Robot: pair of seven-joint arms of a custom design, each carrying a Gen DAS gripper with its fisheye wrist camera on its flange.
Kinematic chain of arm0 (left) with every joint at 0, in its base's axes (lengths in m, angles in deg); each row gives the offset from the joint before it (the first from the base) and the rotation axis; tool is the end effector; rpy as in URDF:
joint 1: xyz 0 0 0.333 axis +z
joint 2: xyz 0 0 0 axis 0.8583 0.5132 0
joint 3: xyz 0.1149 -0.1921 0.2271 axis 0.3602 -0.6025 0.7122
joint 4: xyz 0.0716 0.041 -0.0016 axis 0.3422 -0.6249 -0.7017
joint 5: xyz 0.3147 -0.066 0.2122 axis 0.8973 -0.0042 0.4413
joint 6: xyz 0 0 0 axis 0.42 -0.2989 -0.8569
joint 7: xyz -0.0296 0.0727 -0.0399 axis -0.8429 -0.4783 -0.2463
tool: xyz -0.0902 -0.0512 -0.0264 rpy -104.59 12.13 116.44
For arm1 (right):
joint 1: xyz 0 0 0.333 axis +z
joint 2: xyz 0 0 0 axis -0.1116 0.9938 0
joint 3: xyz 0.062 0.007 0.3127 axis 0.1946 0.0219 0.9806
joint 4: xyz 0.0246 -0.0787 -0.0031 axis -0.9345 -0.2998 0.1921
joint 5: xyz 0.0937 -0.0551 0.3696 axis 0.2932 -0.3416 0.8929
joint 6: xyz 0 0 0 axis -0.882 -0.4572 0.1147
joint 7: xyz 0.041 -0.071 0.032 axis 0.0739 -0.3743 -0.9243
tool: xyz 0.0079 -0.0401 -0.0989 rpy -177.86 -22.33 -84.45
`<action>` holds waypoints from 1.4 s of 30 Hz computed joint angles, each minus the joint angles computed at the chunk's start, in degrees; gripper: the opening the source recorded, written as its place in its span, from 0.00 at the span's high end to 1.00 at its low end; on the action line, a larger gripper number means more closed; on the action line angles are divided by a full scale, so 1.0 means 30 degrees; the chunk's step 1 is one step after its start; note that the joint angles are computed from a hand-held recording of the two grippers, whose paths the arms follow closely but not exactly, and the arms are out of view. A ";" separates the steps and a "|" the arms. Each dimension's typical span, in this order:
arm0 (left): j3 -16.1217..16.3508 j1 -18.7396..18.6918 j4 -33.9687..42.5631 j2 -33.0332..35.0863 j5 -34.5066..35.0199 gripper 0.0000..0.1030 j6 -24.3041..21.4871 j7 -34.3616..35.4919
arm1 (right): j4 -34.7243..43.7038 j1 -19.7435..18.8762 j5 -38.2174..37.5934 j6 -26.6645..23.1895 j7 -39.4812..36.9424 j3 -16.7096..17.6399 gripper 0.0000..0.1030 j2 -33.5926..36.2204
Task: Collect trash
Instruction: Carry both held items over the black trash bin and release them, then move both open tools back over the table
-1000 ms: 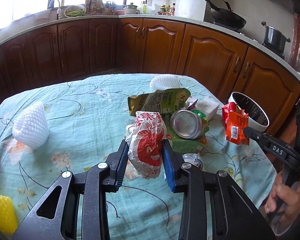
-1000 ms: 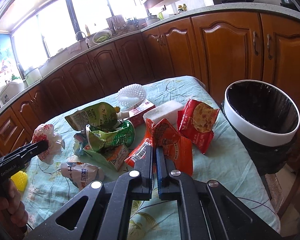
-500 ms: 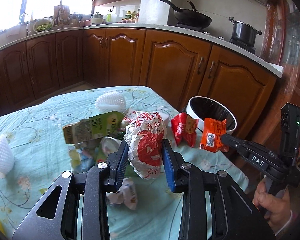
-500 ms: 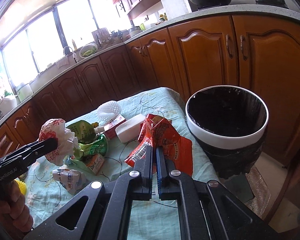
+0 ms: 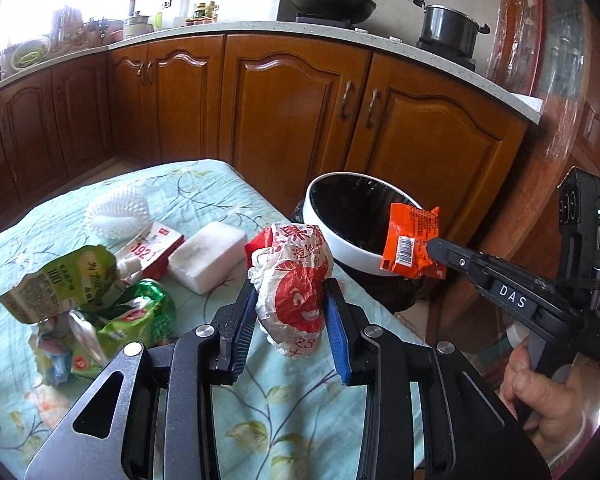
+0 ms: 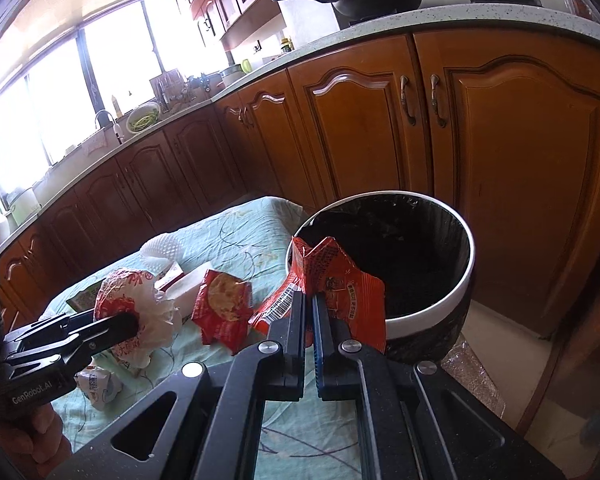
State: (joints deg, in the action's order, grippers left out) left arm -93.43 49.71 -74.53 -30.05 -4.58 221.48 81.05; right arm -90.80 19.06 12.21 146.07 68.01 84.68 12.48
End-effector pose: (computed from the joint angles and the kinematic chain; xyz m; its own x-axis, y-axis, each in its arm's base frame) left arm 0.5772 -0.1769 0.3910 -0.2014 -0.9659 0.1630 -0.6416 0.0043 -0.7670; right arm 0.5836 0.2961 0.3816 0.2175 -0.9250 -0.3115 -0.6346 0.1085 -0.7652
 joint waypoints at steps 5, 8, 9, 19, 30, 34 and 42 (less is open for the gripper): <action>-0.1299 0.0697 0.1976 0.1289 0.0430 0.69 -0.1129 0.0089 | 0.1174 -0.0389 -0.0128 -0.0789 0.0041 -0.0435 0.97 0.0641; -0.2526 0.1494 0.3585 0.2313 0.0466 0.69 -0.2140 0.0394 | 0.1987 -0.0681 -0.0242 -0.1410 0.0087 -0.0623 0.97 0.1079; -0.3013 0.1821 0.4156 0.2680 0.0387 0.69 -0.2502 0.0587 | 0.2284 -0.0704 -0.0277 -0.1621 0.0113 -0.0763 0.97 0.1238; -0.4639 0.1718 1.0801 0.6670 -0.1542 0.69 -0.7238 0.3324 | 0.4780 -0.2206 -0.0890 -0.4199 -0.0221 -0.0235 0.97 0.2605; -0.3149 -0.0166 1.5128 0.9009 -0.2704 0.50 -1.0969 0.4081 | 0.6743 -0.3434 -0.0265 -0.6147 -0.0478 0.0676 0.84 0.3836; -0.3230 -0.0151 1.4949 0.8956 -0.3080 0.42 -1.0579 0.4061 | 0.6022 -0.4027 0.0442 -0.5223 -0.0968 0.1489 0.67 0.3518; -0.3277 0.0463 1.1058 0.6653 -0.3200 0.35 -0.7786 0.3687 | 0.3483 -0.6455 0.1836 -0.2103 -0.2203 0.5043 0.22 0.2552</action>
